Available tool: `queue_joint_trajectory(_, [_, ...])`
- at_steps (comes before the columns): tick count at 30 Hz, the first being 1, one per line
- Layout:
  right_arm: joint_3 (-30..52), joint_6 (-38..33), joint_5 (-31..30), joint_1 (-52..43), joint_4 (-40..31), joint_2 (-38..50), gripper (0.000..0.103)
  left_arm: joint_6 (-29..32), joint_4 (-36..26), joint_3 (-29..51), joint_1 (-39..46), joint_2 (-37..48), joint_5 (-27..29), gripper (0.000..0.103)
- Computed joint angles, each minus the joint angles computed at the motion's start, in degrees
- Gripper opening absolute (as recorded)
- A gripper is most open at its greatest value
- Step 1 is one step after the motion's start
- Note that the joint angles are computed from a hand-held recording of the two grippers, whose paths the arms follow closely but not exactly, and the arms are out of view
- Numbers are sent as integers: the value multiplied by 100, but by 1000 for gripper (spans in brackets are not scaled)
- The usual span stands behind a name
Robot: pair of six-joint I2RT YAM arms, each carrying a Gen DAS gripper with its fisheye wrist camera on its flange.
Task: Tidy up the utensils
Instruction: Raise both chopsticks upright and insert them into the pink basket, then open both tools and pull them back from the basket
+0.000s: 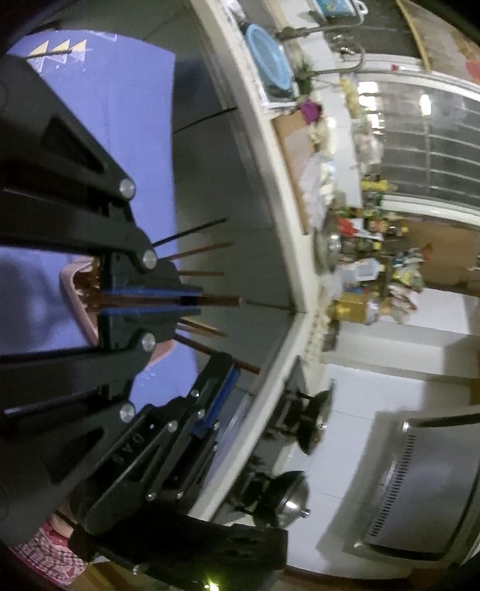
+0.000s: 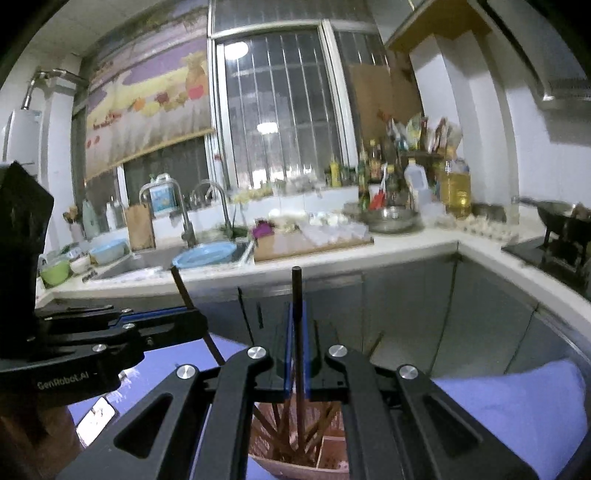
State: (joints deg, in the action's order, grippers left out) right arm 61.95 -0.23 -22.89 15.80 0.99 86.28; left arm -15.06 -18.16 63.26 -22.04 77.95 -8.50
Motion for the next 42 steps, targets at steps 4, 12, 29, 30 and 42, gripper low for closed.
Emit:
queue_joint_trajectory(4, [-120,114,-154,-37,-90,227,5,-132,41,-168,-21,376,27,5])
queue_joint_trajectory(12, [-804,548,-465,-182,-269,-501,10,-546,190,-871,-233,-31,-475,9])
queue_joint_trajectory(29, [-4148,953,-3166,-2688,-2840,-5814,59,-5260,-3031,-2550,-4602,-2716,-4869,71])
queue_joint_trajectory(30, [-4091,775,-3235,-2804,-3196,-5966,59,-5769,-3418,-2465,-4889,-2509,-4988,73])
queue_joint_trajectory(42, [-3152,-1507,-4322,-4545,-6437,-6557,66,-9180,-6561,-1151,-6565,-107,-5196,75])
